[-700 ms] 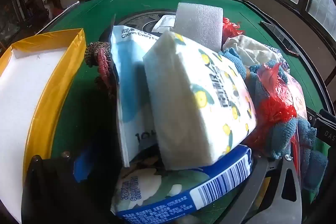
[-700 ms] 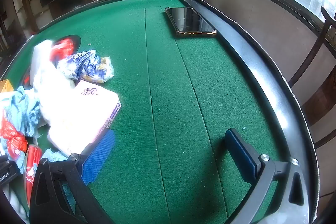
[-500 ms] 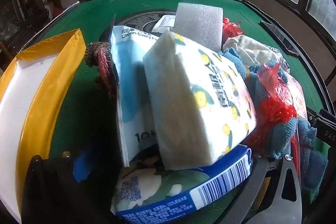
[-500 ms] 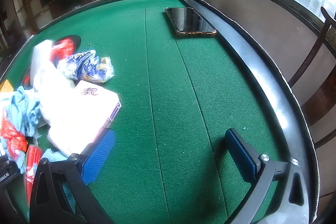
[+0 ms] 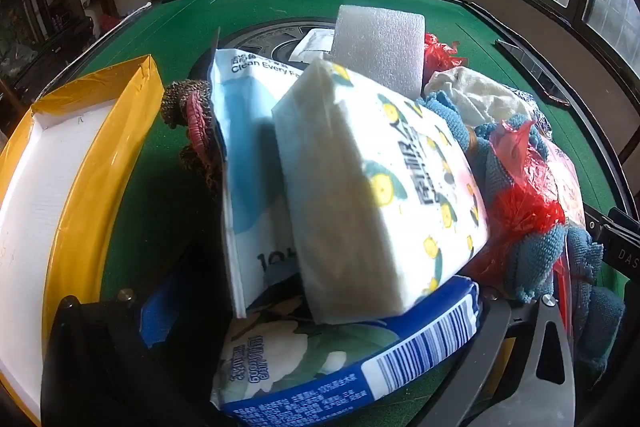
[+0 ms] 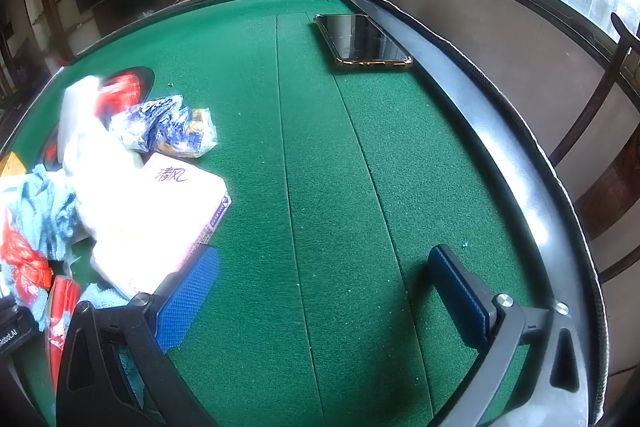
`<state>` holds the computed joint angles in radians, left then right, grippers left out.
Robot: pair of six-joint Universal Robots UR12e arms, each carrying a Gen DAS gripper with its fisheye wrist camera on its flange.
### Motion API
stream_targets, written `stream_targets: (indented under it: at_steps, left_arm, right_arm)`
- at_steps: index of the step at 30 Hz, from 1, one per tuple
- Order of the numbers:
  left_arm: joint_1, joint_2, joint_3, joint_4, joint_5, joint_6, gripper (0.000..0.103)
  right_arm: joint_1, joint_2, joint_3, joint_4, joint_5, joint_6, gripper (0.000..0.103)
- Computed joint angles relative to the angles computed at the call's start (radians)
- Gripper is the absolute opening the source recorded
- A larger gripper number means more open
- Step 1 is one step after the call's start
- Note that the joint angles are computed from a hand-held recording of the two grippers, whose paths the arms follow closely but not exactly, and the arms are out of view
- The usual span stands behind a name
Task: Organize soft objects
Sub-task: 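Reach the left gripper into the pile toward the lemon-print tissue pack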
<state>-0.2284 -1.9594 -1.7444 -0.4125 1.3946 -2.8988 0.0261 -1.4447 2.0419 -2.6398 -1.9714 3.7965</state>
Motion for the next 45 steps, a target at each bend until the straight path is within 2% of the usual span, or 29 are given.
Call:
stream_targets:
  at_steps: [7,11,14,20,24,26,28,30,31,34,35,36,38,40,45]
  left_arm:
    - [0.000,0.000,0.000,0.000,0.000,0.000,0.103]
    - [0.000,0.000,0.000,0.000,0.000,0.000,0.103]
    - [0.000,0.000,0.000,0.000,0.000,0.000,0.103]
    - [0.000,0.000,0.000,0.001,0.000,0.000,0.103]
    - [0.001,0.001,-0.001,-0.003,-0.004,0.009,0.103]
    - [0.003,0.005,0.008,-0.044,-0.013,0.039,0.103]
    - [0.005,0.004,0.017,-0.081,-0.023,0.064,0.103]
    - [0.006,0.001,0.022,-0.087,-0.033,0.081,0.103]
    - [0.007,0.002,0.019,-0.080,-0.038,0.084,0.103]
    - [0.005,0.004,0.008,-0.056,-0.034,0.073,0.103]
    - [0.001,0.001,0.005,-0.040,-0.028,0.057,0.103]
    - [-0.001,0.002,0.001,-0.032,-0.023,0.048,0.103]
    - [-0.003,0.002,0.000,-0.029,-0.020,0.044,0.103]
    - [-0.005,0.003,0.000,-0.029,-0.020,0.044,0.103]
    - [-0.008,0.002,0.001,-0.029,-0.019,0.042,0.103]
  right_arm:
    - [-0.001,0.000,0.001,-0.003,0.003,-0.007,0.102]
    - [-0.011,-0.006,0.016,-0.042,0.066,-0.101,0.102]
    - [-0.011,-0.015,0.023,-0.041,0.083,-0.113,0.102]
    - [-0.002,-0.035,0.003,0.082,0.097,-0.052,0.102]
    - [-0.008,-0.039,-0.013,0.136,0.125,-0.054,0.102]
    - [-0.007,-0.044,-0.018,0.172,0.117,-0.016,0.102]
    - [-0.003,-0.054,-0.021,0.203,0.087,0.026,0.102]
    - [0.019,-0.071,-0.013,0.186,0.011,0.054,0.102]
    - [0.039,-0.081,-0.004,0.147,-0.055,0.068,0.102]
    - [0.113,-0.090,0.038,-0.093,-0.270,0.046,0.102]
    - [0.129,-0.084,0.050,-0.187,-0.309,0.020,0.102]
    - [0.132,-0.081,0.054,-0.240,-0.306,0.003,0.102]
    - [0.121,-0.075,0.037,-0.224,-0.289,0.013,0.102]
    - [0.111,-0.061,0.030,-0.251,-0.288,0.027,0.102]
    - [0.113,-0.016,0.003,-0.253,-0.378,0.078,0.102]
